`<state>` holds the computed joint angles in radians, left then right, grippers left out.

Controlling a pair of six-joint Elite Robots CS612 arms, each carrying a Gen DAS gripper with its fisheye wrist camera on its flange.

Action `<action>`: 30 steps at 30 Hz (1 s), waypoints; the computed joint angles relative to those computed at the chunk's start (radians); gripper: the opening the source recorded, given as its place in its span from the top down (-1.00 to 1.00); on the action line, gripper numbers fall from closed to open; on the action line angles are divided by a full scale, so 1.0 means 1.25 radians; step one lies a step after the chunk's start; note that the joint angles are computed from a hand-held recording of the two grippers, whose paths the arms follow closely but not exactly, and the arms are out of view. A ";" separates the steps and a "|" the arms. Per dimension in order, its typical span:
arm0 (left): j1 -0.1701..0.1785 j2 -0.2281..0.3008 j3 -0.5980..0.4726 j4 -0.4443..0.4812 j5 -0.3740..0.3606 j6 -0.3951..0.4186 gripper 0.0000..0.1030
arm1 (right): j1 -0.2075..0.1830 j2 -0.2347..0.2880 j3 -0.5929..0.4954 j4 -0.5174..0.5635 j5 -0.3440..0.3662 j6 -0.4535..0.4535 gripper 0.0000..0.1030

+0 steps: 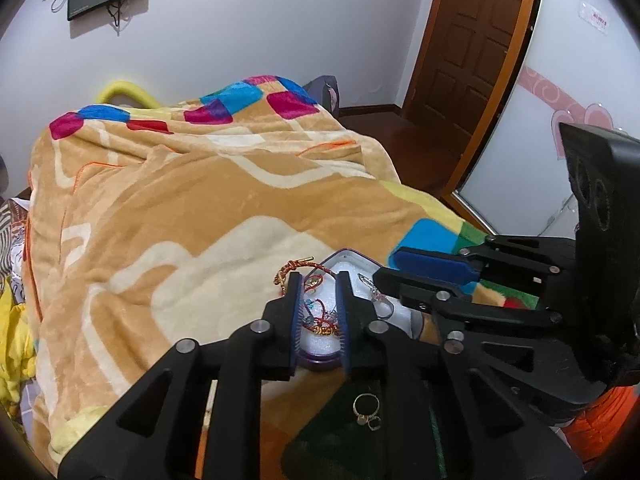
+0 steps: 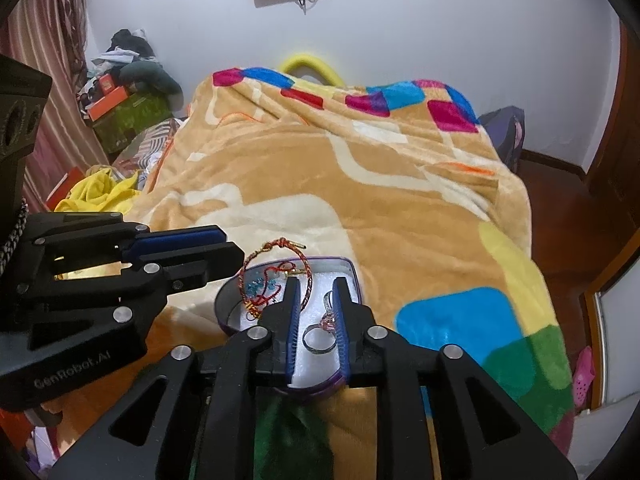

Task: Organize jewelry
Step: 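Lower the string bracelet and stone ring into the tin and open both tools, then withdraw both tools from the tin toward the last jewelry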

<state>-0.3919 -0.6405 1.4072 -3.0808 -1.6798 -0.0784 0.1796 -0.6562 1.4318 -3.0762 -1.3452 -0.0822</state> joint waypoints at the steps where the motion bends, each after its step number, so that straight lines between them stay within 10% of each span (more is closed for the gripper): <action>1: 0.000 -0.002 0.003 -0.003 0.002 -0.002 0.59 | 0.001 -0.004 0.005 -0.008 -0.003 -0.001 0.62; 30: -0.001 -0.062 0.136 -0.005 -0.017 -0.007 0.22 | 0.009 -0.065 0.139 -0.091 -0.021 0.031 0.42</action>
<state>-0.3933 -0.7182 1.5767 -3.0869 -1.7011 -0.0866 0.1908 -0.7380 1.6051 -3.1895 -1.3709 -0.0430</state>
